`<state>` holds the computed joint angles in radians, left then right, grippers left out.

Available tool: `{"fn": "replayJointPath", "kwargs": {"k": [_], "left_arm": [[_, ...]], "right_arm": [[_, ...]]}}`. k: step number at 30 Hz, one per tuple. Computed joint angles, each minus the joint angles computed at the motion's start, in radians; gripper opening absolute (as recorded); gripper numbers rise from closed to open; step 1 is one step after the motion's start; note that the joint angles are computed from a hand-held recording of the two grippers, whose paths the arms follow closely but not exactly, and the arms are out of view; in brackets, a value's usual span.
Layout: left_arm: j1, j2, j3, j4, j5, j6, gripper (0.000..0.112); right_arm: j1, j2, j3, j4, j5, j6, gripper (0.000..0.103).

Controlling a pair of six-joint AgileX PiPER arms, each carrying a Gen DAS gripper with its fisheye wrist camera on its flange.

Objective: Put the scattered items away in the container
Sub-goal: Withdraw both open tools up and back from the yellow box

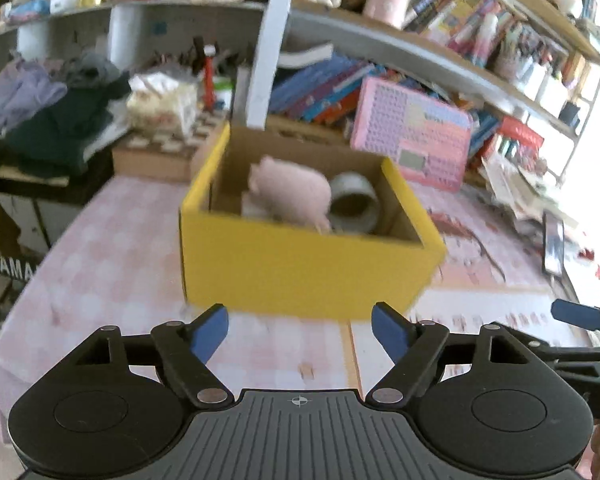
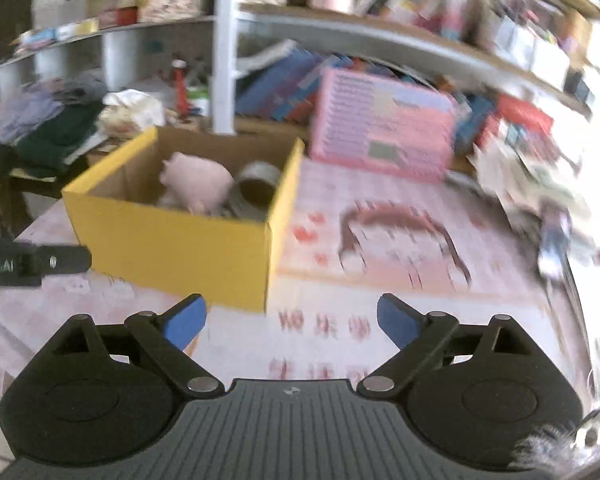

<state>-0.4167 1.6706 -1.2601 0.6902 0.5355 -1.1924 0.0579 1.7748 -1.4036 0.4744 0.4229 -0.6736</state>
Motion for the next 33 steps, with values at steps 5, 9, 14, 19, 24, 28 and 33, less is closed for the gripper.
{"fn": "replayJointPath", "kwargs": {"k": [5, 9, 14, 19, 24, 28, 33], "left_arm": [[-0.058, -0.001, -0.004, 0.002, 0.023, 0.011, 0.081], [-0.146, 0.016, -0.023, 0.206, 0.117, -0.161, 0.085], [-0.278, 0.055, -0.074, 0.372, 0.306, -0.272, 0.095], [-0.350, 0.085, -0.113, 0.313, 0.359, -0.278, 0.097], [-0.407, 0.119, -0.168, 0.226, 0.460, -0.270, 0.102], [-0.444, 0.129, -0.181, 0.208, 0.495, -0.284, 0.103], [-0.470, 0.142, -0.197, 0.174, 0.514, -0.277, 0.103]], "right_arm": [[-0.031, -0.092, 0.148, 0.078, -0.091, -0.074, 0.096], [-0.093, -0.113, 0.197, 0.398, -0.124, -0.406, 0.098], [-0.191, -0.091, 0.183, 0.517, -0.036, -0.523, 0.098], [-0.280, -0.098, 0.203, 0.622, 0.050, -0.657, 0.101], [-0.370, -0.123, 0.232, 0.639, 0.149, -0.725, 0.103], [-0.417, -0.136, 0.251, 0.616, 0.191, -0.733, 0.103], [-0.441, -0.140, 0.256, 0.576, 0.218, -0.715, 0.103]]}}
